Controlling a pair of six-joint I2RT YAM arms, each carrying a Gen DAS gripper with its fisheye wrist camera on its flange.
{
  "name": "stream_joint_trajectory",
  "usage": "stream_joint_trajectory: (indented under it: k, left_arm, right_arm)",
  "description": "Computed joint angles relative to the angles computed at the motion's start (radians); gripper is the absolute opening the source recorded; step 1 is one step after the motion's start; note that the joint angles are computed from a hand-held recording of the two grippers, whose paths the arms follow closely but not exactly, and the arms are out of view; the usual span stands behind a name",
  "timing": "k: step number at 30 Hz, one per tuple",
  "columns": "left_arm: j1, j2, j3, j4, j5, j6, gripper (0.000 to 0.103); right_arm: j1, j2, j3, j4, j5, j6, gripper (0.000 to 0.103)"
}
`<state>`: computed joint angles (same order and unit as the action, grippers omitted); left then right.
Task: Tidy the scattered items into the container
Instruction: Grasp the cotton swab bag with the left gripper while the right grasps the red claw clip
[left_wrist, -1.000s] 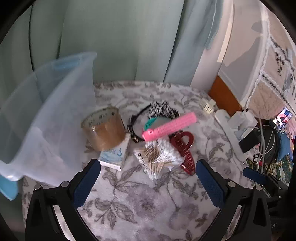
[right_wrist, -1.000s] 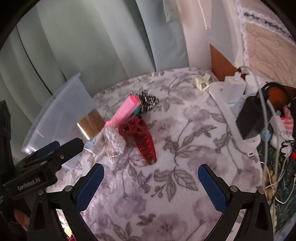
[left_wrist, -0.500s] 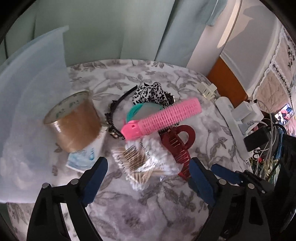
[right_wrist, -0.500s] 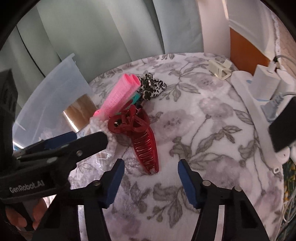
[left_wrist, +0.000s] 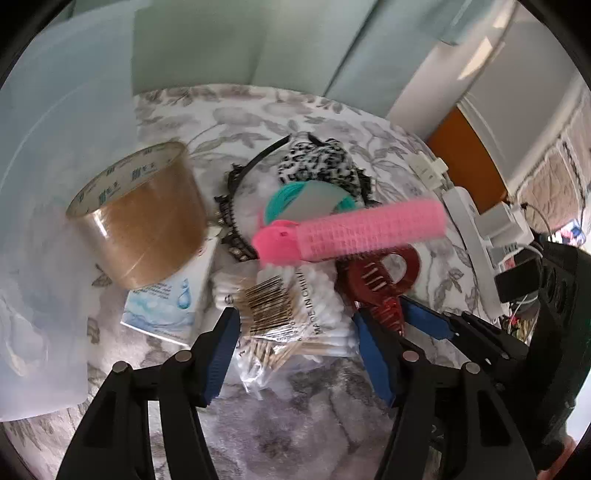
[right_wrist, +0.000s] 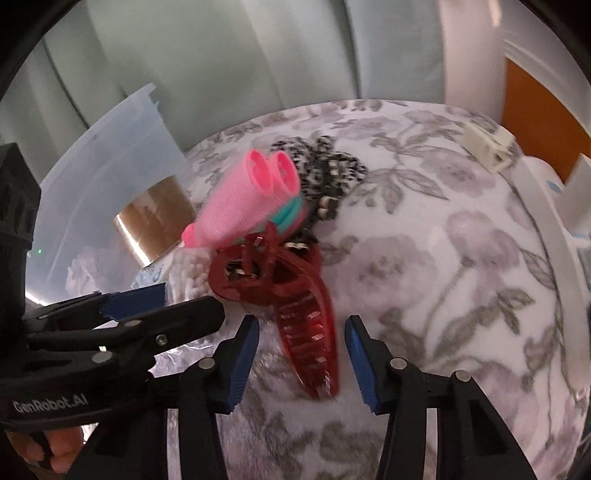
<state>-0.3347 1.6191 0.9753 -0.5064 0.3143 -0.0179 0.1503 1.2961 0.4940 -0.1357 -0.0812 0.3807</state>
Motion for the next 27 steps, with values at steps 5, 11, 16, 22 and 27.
stream_joint_trajectory:
  k: [5, 11, 16, 22, 27]
  left_arm:
    - [0.033, 0.045, 0.031, -0.01, 0.046, -0.012, 0.073]
    - [0.034, 0.061, 0.043, -0.014, 0.059, -0.034, 0.076]
    - [0.038, 0.064, 0.05, -0.029, 0.072, -0.042, 0.076]
    - [0.041, 0.105, 0.057, -0.025, 0.065, -0.063, 0.079]
    - [0.008, 0.104, 0.049, -0.004, -0.002, -0.084, 0.079]
  right_arm:
    - [0.03, 0.077, 0.031, 0.052, 0.048, -0.043, 0.052]
    - [0.033, 0.079, 0.022, 0.082, 0.079, -0.025, 0.04]
    - [0.027, 0.027, -0.011, 0.08, 0.081, 0.004, 0.04]
    - [-0.015, -0.108, -0.076, 0.002, 0.089, 0.039, 0.039]
    - [-0.035, -0.234, -0.116, -0.088, 0.081, 0.068, 0.04]
